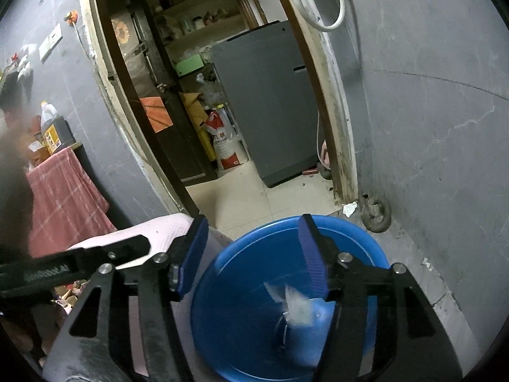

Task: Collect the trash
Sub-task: 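Release both items into the bucket and return both tools to the table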

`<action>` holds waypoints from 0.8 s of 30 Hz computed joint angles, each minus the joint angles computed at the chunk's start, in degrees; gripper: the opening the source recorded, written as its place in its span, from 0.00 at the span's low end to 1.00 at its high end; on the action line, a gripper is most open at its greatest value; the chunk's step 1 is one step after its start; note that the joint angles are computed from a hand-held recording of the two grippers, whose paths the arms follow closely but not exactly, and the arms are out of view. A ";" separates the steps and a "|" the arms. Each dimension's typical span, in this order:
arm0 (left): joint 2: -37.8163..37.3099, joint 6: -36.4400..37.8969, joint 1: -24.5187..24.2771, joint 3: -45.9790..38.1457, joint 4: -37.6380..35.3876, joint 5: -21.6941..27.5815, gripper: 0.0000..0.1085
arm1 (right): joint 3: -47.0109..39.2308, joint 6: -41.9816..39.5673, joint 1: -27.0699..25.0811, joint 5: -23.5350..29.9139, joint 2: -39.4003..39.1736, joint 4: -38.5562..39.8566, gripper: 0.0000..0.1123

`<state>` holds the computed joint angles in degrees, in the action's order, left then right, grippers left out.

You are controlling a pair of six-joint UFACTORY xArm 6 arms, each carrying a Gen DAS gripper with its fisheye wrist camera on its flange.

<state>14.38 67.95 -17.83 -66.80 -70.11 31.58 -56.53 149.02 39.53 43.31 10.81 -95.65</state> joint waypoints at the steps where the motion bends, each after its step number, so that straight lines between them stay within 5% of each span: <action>1: -0.60 0.69 0.34 0.40 -0.71 -0.12 0.41 | -0.02 0.25 0.31 0.59 -0.13 -0.37 0.56; 14: -9.95 24.37 9.50 7.42 -23.72 -2.48 0.79 | -6.26 0.56 8.58 13.20 2.81 -10.89 0.92; 24: -15.43 41.49 18.39 13.70 -39.28 -0.59 0.89 | -15.99 -2.38 11.64 13.22 10.00 -18.76 0.92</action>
